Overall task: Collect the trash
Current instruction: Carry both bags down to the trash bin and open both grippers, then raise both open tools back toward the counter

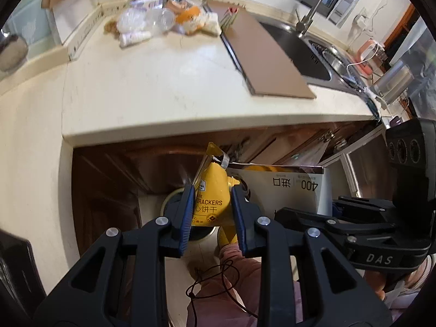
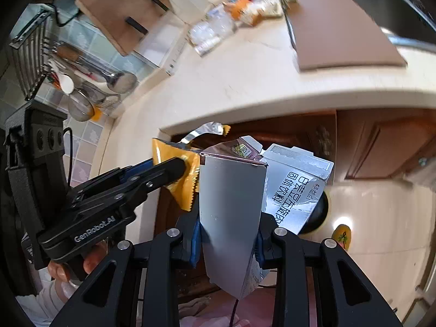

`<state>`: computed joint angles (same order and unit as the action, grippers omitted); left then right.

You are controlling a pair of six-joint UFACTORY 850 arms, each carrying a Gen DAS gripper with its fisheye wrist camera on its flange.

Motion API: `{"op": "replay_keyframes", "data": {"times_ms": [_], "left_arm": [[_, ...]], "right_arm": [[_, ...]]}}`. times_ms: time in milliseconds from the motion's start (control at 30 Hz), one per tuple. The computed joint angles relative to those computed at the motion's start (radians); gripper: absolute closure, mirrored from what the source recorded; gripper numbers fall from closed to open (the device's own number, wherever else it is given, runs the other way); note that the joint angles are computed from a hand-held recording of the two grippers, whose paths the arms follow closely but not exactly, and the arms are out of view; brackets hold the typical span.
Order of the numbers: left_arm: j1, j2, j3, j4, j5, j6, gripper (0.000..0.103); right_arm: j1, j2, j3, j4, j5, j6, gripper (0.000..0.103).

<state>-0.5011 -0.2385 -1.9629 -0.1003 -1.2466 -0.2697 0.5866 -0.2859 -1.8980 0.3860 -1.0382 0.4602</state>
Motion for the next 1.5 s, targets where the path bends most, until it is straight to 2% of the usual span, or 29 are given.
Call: {"op": "replay_keyframes", "data": {"times_ms": [300,567,867,1133,1200,1233,1300,1367,1433,1500], "left_arm": [[-0.013,0.036,0.185,-0.018,0.051,-0.056,0.079],[-0.028,0.04,0.405,-0.021,0.153,-0.092,0.079],[-0.01,-0.043,0.569,-0.067,0.302,-0.095,0.079],[0.024,-0.145,0.635,-0.078,0.413,-0.083,0.078],[0.037,-0.165,0.641,-0.092,0.429,-0.088,0.072],[0.04,-0.171,0.642,-0.1,0.436,-0.088,0.068],[0.051,-0.179,0.648,-0.101,0.445,-0.091,0.066],[0.054,-0.184,0.655,-0.091,0.454,-0.089,0.066],[0.058,-0.182,0.665,-0.086,0.459,-0.084,0.065],[0.06,-0.179,0.674,-0.079,0.459,-0.083,0.065]], "right_arm": [[-0.026,0.038,0.195,0.077,0.027,-0.049,0.073],[-0.051,0.019,0.392,0.192,0.103,-0.192,0.073],[-0.088,-0.082,0.549,0.335,0.208,-0.339,0.073],[-0.094,-0.223,0.545,0.41,0.268,-0.41,0.073],[-0.094,-0.252,0.533,0.419,0.273,-0.428,0.073],[-0.091,-0.276,0.517,0.408,0.273,-0.43,0.072],[-0.084,-0.302,0.499,0.386,0.278,-0.419,0.063],[-0.077,-0.317,0.494,0.364,0.3,-0.402,0.043],[-0.07,-0.322,0.496,0.345,0.324,-0.387,0.036],[-0.07,-0.327,0.499,0.359,0.329,-0.408,0.035]]}}
